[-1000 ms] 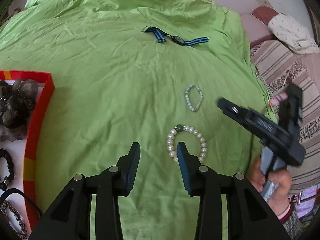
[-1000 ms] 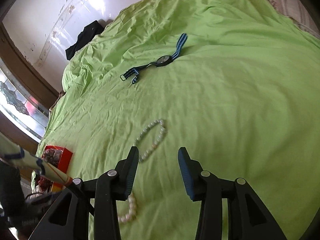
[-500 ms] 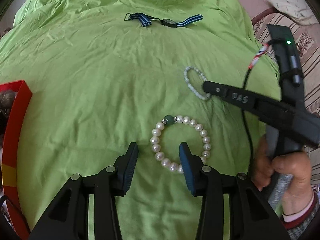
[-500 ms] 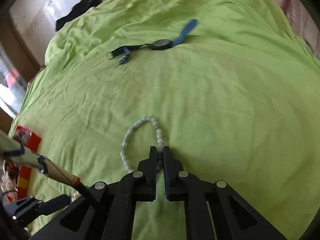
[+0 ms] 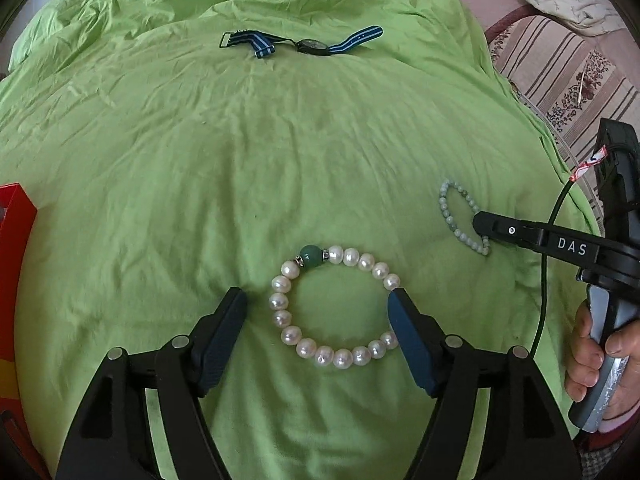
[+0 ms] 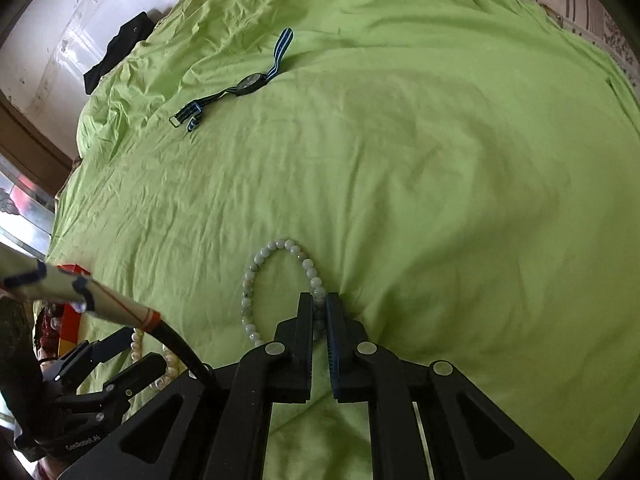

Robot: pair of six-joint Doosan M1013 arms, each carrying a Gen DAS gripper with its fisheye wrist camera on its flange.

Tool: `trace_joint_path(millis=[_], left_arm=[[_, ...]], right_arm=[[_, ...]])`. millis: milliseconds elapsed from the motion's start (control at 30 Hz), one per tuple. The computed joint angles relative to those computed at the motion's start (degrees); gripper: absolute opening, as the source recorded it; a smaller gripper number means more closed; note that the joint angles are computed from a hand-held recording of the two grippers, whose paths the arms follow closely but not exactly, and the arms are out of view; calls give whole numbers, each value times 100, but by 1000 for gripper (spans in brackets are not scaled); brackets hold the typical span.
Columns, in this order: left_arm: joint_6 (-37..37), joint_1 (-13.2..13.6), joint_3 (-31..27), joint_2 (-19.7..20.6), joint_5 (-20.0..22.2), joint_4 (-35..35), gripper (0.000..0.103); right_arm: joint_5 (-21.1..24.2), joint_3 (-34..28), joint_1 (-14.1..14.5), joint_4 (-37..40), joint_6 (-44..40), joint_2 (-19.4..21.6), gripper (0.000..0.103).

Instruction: Organize jewelry

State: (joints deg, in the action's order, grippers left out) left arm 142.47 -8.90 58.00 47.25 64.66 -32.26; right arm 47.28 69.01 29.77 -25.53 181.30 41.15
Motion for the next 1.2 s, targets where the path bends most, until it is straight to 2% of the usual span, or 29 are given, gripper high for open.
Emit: trace_joint_path(millis=[33, 167, 200, 533, 700, 733, 767, 833, 933, 1200], left_arm=[[-3, -6, 23, -16, -38, 29, 70], [-69, -50, 150, -100, -361, 294, 50], [-84, -64, 191, -124, -457, 364, 48], [-74, -181, 573, -318, -1141, 684, 50], [-161, -202, 657, -366, -1283, 756, 50], [-179, -207, 672, -379, -1290, 779, 44], [-204, -211, 683, -394, -1293, 804, 30], [-156, -205, 701, -430, -1237, 793, 10], [-54, -168, 775, -510, -1150, 662, 9], [385, -43, 1073, -805, -1158, 283, 9]], right_arm=[[24, -32, 6, -29, -16, 18, 7], [164, -147, 38, -172, -13, 96, 7], [179, -152, 42, -202, 10, 103, 7], [282, -197, 81, -459, 243, 156, 7], [698, -474, 117, -471, -53, 296, 7], [779, -533, 122, -479, -129, 329, 7], [868, -595, 131, -499, -199, 361, 7], [1031, -695, 152, -569, -284, 415, 6], [1178, -800, 203, -757, -288, 463, 6], [1143, -841, 369, -1246, 161, 428, 6]])
